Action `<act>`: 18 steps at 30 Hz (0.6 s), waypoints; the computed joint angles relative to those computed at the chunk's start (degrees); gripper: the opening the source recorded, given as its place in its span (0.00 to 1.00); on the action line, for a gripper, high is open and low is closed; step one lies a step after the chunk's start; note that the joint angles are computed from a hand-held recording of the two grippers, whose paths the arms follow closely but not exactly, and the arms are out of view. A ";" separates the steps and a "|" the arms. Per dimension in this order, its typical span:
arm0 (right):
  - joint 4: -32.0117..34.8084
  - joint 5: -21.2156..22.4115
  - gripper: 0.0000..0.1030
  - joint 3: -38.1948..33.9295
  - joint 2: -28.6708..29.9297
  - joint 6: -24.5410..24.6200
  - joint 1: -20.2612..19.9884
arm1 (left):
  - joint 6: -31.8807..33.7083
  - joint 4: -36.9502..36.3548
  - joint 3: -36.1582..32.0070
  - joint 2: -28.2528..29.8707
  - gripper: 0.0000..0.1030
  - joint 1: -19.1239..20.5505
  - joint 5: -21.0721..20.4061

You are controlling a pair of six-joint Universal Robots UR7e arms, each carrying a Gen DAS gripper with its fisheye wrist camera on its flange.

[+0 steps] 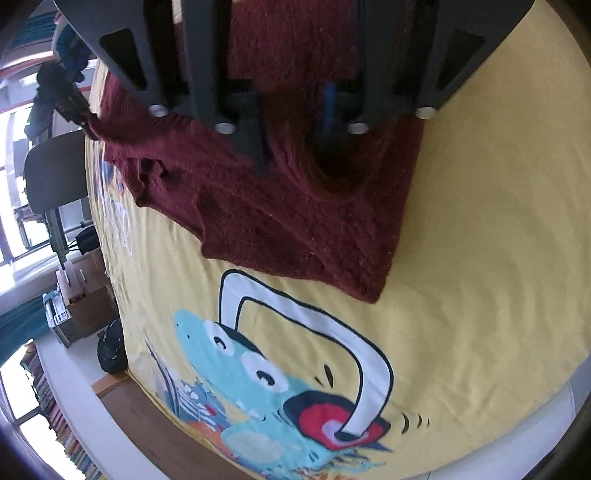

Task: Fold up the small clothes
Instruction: 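Lift the hem with both grippers and fold it over toward the collar, then open both grippers to release the folded hem and withdraw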

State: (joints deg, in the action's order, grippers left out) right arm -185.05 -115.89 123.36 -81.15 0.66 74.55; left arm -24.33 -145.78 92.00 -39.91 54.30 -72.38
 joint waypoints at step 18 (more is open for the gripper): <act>-0.30 -1.26 0.53 -0.61 -3.69 -3.57 1.85 | 2.36 -3.65 1.94 -4.31 0.57 -2.93 4.16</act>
